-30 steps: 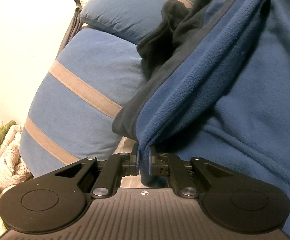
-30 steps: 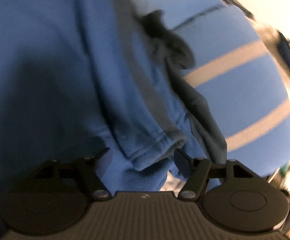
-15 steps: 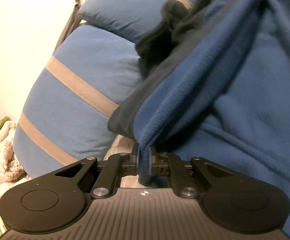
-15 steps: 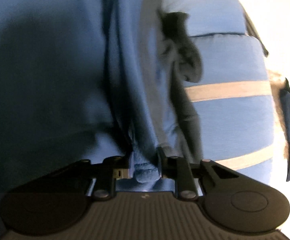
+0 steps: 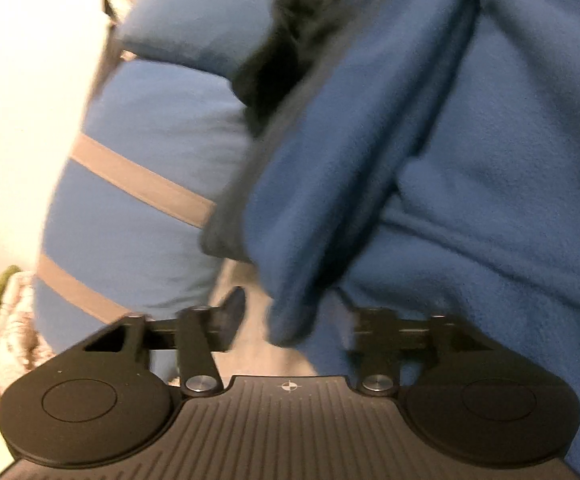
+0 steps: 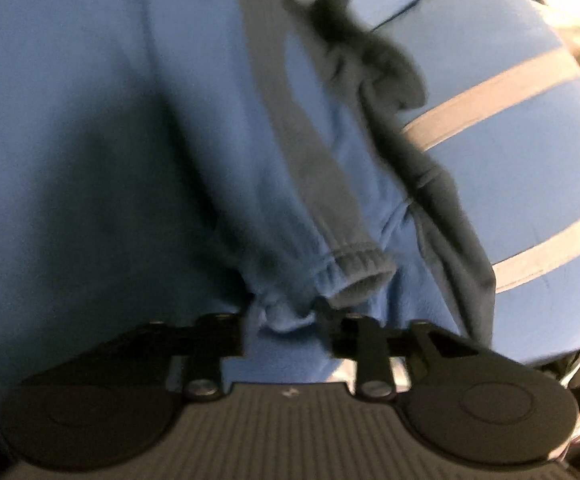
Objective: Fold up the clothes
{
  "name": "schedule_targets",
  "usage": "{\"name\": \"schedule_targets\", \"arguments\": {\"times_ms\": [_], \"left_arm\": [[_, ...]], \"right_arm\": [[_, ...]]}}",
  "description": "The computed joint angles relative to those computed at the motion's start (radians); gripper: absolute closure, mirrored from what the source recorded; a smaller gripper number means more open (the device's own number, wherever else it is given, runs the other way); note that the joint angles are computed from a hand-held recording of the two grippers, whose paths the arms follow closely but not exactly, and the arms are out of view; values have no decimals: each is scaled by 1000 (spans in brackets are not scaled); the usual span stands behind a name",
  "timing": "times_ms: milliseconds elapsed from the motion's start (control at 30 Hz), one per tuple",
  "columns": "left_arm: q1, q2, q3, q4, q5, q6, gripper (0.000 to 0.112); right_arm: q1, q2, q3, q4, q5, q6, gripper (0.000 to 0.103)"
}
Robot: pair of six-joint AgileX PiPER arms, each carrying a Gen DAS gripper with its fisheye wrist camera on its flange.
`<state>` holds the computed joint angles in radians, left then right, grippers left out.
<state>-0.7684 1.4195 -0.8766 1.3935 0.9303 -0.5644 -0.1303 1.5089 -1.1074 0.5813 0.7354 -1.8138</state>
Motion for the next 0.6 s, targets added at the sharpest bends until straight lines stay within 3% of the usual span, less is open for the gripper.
{"name": "schedule_targets", "arguments": {"times_ms": [33,133,200,300,367,500,600], "left_arm": [[-20,-23,-3,0,2,-9,57],[-62,-75,-59,-75,-42,-11,48],[-83,-58,-153,-158,-58,8,42],[-118,40,-313,-214,12,-2,42],[-127,88,-373,-211,4,-45,42],[-154,112,-318,-62,-11,-286,42],[-138,96,-283,-117,-73,-254,42]], "right_arm": [[-24,-2,-22,57,58,8,38],[-56,25,-102,199,228,139,36],[-32,53,-135,275,269,235,37],[83,80,-120,343,163,316,37],[159,125,-127,367,94,353,39],[246,257,-203,387,26,442,40],[270,283,-205,376,2,446,41]]}}
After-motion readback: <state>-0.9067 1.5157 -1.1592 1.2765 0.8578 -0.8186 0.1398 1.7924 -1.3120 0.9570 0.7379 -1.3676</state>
